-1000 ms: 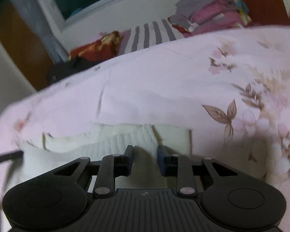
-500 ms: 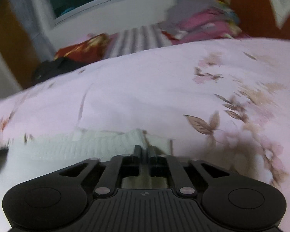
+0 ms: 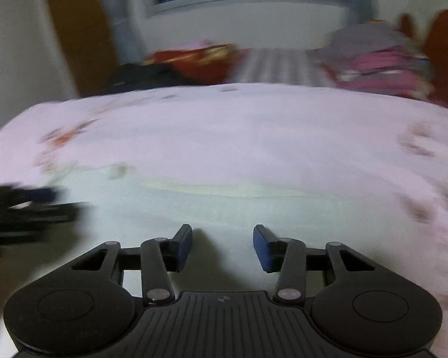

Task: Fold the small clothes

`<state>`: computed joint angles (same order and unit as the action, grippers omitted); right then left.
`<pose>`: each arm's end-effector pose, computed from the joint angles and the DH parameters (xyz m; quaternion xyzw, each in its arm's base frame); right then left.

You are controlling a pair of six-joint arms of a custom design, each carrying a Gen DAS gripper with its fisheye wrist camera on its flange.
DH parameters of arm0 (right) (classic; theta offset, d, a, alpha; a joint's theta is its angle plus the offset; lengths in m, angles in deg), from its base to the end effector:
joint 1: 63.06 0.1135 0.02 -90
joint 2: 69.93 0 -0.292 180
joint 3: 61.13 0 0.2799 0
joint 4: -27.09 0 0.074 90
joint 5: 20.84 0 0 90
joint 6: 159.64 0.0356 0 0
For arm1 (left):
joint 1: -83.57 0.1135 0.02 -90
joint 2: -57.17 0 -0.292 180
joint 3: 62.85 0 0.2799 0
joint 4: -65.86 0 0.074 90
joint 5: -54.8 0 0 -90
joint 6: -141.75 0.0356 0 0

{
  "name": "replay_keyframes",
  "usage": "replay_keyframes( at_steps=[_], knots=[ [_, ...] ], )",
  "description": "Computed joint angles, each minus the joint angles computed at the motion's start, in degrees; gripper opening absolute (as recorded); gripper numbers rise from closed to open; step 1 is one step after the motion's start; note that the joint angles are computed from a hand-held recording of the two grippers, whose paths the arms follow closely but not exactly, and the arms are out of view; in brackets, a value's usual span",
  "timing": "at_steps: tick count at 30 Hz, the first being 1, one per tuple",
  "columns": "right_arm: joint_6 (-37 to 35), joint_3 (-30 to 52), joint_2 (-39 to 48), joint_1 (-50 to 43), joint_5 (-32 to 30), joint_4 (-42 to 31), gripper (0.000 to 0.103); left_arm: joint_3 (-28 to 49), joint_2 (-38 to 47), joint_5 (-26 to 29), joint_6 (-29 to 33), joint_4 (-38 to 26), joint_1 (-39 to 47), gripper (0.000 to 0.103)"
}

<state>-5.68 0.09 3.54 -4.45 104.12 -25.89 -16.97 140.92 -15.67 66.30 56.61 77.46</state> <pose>0.1495 0.2059 0.2404 0.1078 0.9276 0.0385 0.3556 0.2795 -0.0419 0.1531 0.2255 0.8913 -0.1309 0.3709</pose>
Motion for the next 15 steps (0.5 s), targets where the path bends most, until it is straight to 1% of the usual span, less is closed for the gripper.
replay_keyframes(
  at_steps=[1,2,3,4,5,6,7,9,10,11,13,15],
  knots=[
    [5.1,-1.0,-1.8,-0.1,1.8,-6.0,0.044,-0.4,-0.2,2.1,1.0,0.0,2.3,0.065],
    [8.8,-2.4,-3.7,-0.2,2.1,-9.5,0.044,-0.7,-0.5,3.9,2.3,-0.5,4.0,0.065],
    [9.9,-5.1,-7.3,-0.2,2.2,-9.6,0.044,-0.8,-1.2,3.2,3.4,-1.0,3.9,0.074],
    [9.0,-6.0,-8.9,0.0,2.0,-10.1,0.044,-0.6,-1.9,1.0,2.9,-1.9,3.0,0.074],
    [7.5,-4.5,-7.7,0.5,2.1,-11.9,0.044,-0.3,-2.8,0.8,2.3,-2.9,2.8,0.067],
    [7.8,-1.7,-5.0,1.5,3.1,-15.0,0.044,-0.5,-5.0,1.0,1.5,-4.1,2.4,0.067],
    [8.8,0.3,-3.9,2.9,4.3,-15.9,0.044,-1.4,-7.3,1.5,0.7,-4.2,1.6,0.067],
    [9.3,1.1,-4.2,6.0,5.5,-11.5,0.044,-3.9,-11.3,2.2,-1.2,-4.2,-0.9,0.067],
    [7.8,2.0,-2.8,7.1,4.6,-9.1,0.044,-4.6,-12.0,1.9,-1.9,-4.0,-2.6,0.067],
    [6.6,2.6,-1.3,8.1,3.8,-7.4,0.044,-5.2,-12.6,0.2,-3.1,-4.0,-5.2,0.067],
    [3.5,3.5,2.5,8.8,0.9,-1.5,0.044,-5.8,-12.2,-2.0,-4.8,-3.8,-9.7,0.067],
    [2.6,5.1,6.3,9.8,0.7,-0.7,0.044,-7.0,-11.9,-5.9,-5.2,-2.9,-13.0,0.067]
  ],
)
